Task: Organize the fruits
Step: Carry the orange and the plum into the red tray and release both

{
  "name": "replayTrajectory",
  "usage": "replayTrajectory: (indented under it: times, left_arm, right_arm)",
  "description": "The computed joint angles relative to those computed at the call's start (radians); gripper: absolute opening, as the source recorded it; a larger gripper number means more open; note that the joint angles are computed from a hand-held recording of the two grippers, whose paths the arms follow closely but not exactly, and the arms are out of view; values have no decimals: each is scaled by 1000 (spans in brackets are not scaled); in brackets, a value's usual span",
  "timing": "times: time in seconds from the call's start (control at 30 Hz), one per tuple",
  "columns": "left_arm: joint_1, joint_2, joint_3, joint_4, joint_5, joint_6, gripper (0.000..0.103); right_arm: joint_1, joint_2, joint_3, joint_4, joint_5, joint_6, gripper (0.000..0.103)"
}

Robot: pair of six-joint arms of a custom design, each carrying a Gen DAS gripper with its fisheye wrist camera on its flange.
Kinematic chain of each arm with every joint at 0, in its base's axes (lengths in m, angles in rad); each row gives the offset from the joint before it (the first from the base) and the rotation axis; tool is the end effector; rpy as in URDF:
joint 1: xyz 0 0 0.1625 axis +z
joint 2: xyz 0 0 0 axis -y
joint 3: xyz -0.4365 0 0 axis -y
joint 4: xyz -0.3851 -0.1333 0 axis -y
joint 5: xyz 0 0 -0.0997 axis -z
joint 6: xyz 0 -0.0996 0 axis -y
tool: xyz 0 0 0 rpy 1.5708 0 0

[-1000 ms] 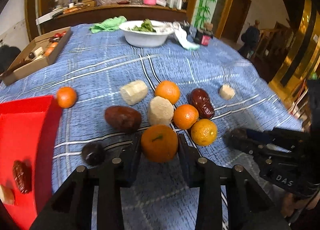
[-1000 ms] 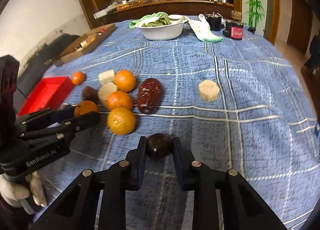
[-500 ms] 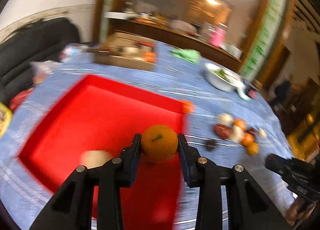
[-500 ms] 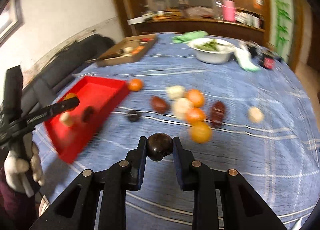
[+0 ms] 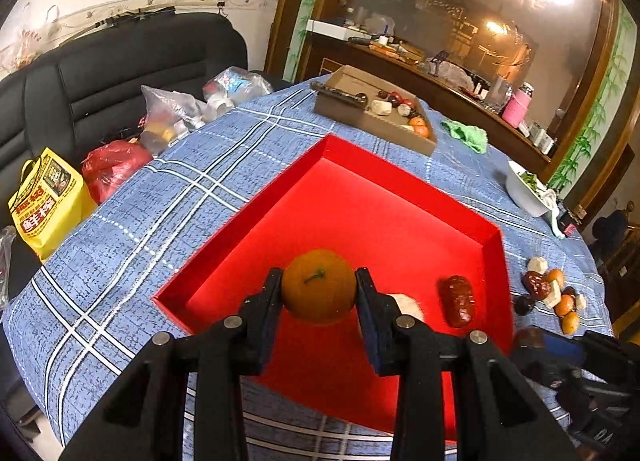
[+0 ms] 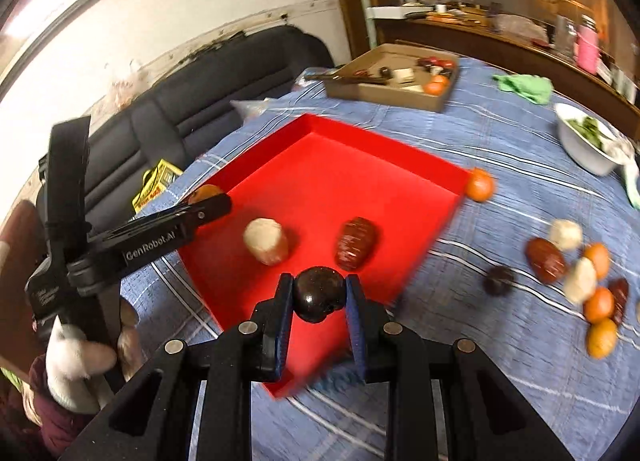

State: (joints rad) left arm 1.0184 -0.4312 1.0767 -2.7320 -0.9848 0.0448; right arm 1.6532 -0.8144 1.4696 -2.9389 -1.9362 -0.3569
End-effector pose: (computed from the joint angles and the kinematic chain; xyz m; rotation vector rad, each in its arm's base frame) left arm -0.2761 -0.8070 0.0902 0.5618 2.5216 -0.8525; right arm 0.1584 -0.7306 0.2402 0.3851 -2.5316 0.8777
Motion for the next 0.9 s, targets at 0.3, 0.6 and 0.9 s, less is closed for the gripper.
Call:
replayTrajectory:
  times: [0.3, 0.6, 0.9]
  left_arm:
    - [-9, 3, 10, -38, 67, 11, 49]
    - [-49, 11, 30, -108, 136, 91, 69]
    - [-82, 6, 60, -145, 157, 136, 72]
  right_arm:
    - [-5, 84, -91, 62, -25, 16, 30]
    - [0, 72, -66, 16, -14, 9, 40]
    - [-8, 4, 36, -101, 0, 15, 53]
